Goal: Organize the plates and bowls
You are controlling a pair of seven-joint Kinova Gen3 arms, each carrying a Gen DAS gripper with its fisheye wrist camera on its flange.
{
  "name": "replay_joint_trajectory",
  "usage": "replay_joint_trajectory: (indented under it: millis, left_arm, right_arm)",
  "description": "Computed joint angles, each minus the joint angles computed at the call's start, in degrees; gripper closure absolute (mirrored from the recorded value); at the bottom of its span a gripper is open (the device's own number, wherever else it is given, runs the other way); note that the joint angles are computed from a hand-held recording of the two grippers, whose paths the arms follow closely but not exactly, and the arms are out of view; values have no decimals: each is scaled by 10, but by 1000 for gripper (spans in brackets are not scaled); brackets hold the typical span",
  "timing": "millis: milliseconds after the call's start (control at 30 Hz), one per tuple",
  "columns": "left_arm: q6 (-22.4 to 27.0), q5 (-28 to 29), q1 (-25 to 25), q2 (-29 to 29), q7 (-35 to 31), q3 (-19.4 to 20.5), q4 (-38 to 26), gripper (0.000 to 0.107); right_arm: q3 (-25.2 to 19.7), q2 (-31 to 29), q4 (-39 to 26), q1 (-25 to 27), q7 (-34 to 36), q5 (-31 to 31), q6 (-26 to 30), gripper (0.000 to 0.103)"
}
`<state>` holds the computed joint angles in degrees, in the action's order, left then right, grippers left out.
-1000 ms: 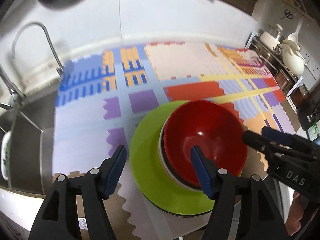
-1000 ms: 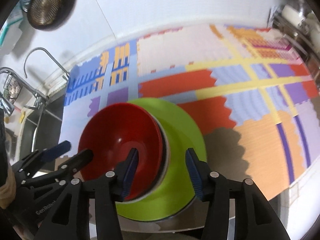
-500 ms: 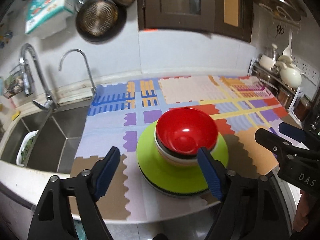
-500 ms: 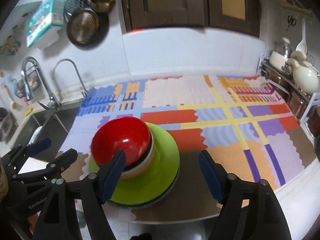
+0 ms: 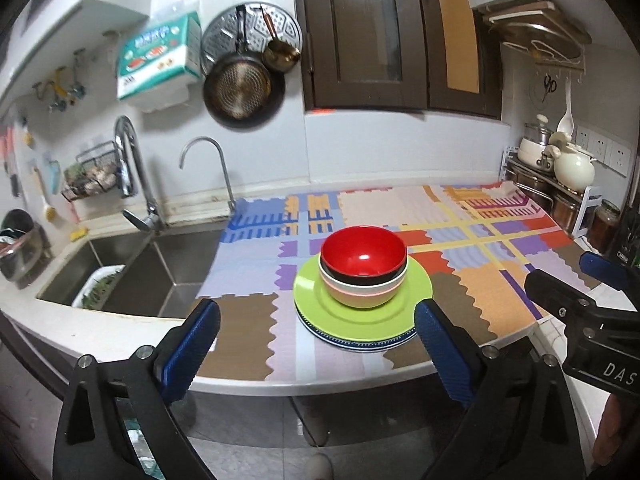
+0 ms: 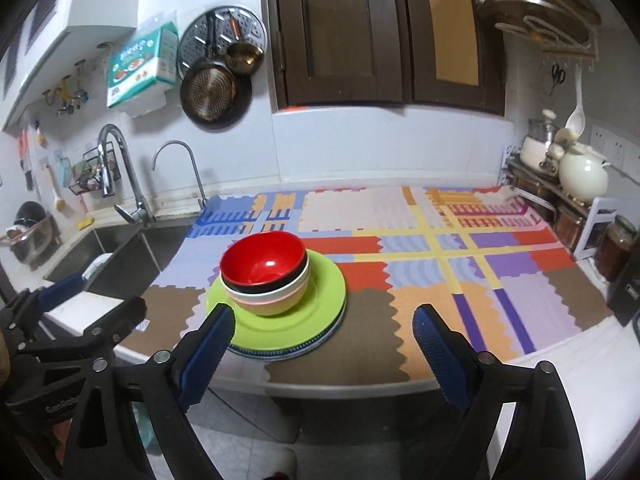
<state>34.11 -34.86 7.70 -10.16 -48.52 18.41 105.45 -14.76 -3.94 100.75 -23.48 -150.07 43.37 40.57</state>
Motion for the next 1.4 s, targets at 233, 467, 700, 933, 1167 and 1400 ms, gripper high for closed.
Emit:
replay_joint_trajectory:
  millis: [233,467,700,933,1167,1400]
  left_arm:
    - [-1,-2,-17,-48,17,24,28,5]
    - [-13,32,-40,-76,-14,37,43,5]
    - [-38,65,-69,-99,-52,48,56,5]
    - [-54,103,-84,-107,-97,47,54,5]
    - [-64,123,-113,-114,-114,64,54,5]
    - [-69,138,-128,-117,-123,73,54,5]
  right_arm:
    - [-25,-48,34,10,-9,-9,2,10]
    - [-71,-79,56,38,-44,4,13,10]
    - [-98,-92,64,51,-76,22,25,10]
    - [-117,-101,69,57,-112,44,39,10]
    - [-123,-104,72,60,-127,61,39,10]
    - [-121,-104,70,59,-127,63,40,10]
